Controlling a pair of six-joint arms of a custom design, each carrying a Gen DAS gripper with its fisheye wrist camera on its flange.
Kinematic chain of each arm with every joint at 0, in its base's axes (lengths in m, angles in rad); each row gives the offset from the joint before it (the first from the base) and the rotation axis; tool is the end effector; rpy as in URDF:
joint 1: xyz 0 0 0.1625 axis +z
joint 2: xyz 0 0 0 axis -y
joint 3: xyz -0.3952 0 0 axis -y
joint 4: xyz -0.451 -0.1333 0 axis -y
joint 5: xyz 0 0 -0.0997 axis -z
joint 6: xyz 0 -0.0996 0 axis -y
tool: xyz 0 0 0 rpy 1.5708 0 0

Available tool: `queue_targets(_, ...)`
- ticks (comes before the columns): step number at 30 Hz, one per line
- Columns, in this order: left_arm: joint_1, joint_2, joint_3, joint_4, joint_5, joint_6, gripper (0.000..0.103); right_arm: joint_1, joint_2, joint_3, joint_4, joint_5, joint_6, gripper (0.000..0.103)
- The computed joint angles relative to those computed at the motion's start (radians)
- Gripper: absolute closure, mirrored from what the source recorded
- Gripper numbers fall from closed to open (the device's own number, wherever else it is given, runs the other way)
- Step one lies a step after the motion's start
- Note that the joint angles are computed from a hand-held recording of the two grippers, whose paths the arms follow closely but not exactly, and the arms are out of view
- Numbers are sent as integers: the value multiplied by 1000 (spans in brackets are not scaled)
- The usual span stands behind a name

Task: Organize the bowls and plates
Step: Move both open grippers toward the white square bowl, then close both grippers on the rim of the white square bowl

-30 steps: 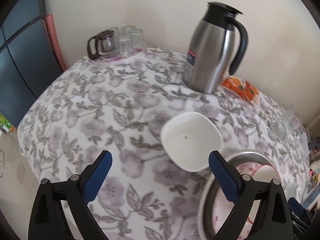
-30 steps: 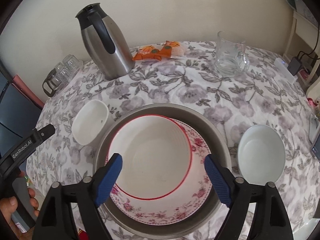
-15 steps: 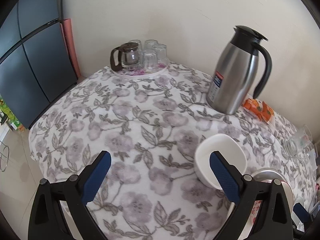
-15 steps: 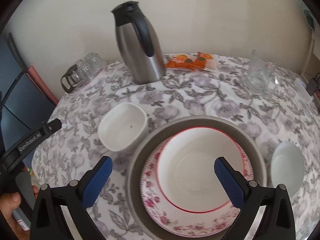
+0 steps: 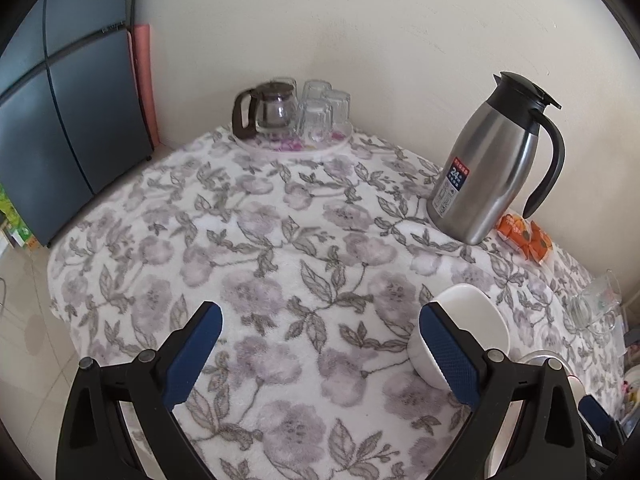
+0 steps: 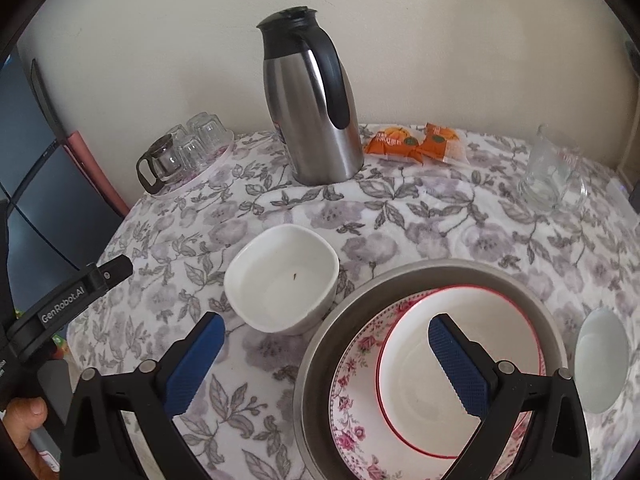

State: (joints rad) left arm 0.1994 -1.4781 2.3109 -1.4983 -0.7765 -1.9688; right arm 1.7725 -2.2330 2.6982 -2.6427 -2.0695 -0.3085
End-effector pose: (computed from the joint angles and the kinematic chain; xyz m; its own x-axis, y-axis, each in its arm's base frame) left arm -0.2993 -0.2690 0.1008 -0.7173 -0.4221 -0.5544 0.1445 0.6883 -0.7109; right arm 0.1424 -0.2688 0.2568 -0.8219 -0.1575 0.5475 -0.4346 0.7946 -0.4239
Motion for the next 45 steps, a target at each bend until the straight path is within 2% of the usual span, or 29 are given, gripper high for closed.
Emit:
queue_targets(5,24,-68,78,-233,-5,112,4,20,54,-7,-67,-18,-40,0)
queue_targets(12,50,-40,81,-324,2,153,4,14,153,-53,-94,-38,-4,0)
queue_targets(15,65,-46,106,-398,-1,174,4,-3,187,-90,-33,-25,56,2)
queue_targets(17,75,-54,130,-472,-4,196,4,-15,213,-114,10,-20,88,9)
queue_targets(21,94,-43,150,-566,-6,241,4,1,294,-146,15,-88,103,17)
queue_targets(23,105,-29,151,-597,-11,262,4,0,318,-156,16,-110,119,28)
queue_targets(24,111,-21,152,-618,-15,277,4,-3,328,-163,21,-115,127,31)
queue_targets(28,128,9,161,-711,-18,332,6,-21,364,-186,47,-109,138,54)
queue_targets(30,138,27,159,-752,-20,359,20,-29,378,-194,60,-106,147,60)
queue_targets(32,150,48,155,-785,-29,384,27,-34,388,-196,56,-96,145,66)
queue_targets(34,158,68,153,-821,-34,408,29,-30,407,-199,44,-103,144,66)
queue_targets(36,169,90,150,-858,-45,433,45,-33,424,-203,38,-106,146,68)
queue_targets(40,187,131,142,-906,-64,462,54,-47,447,-208,32,-101,154,79)
queue_targets(42,197,149,140,-937,-75,481,64,-50,459,-211,30,-105,157,82)
queue_targets(45,208,169,139,-967,-87,497,67,-56,479,-214,20,-109,159,87)
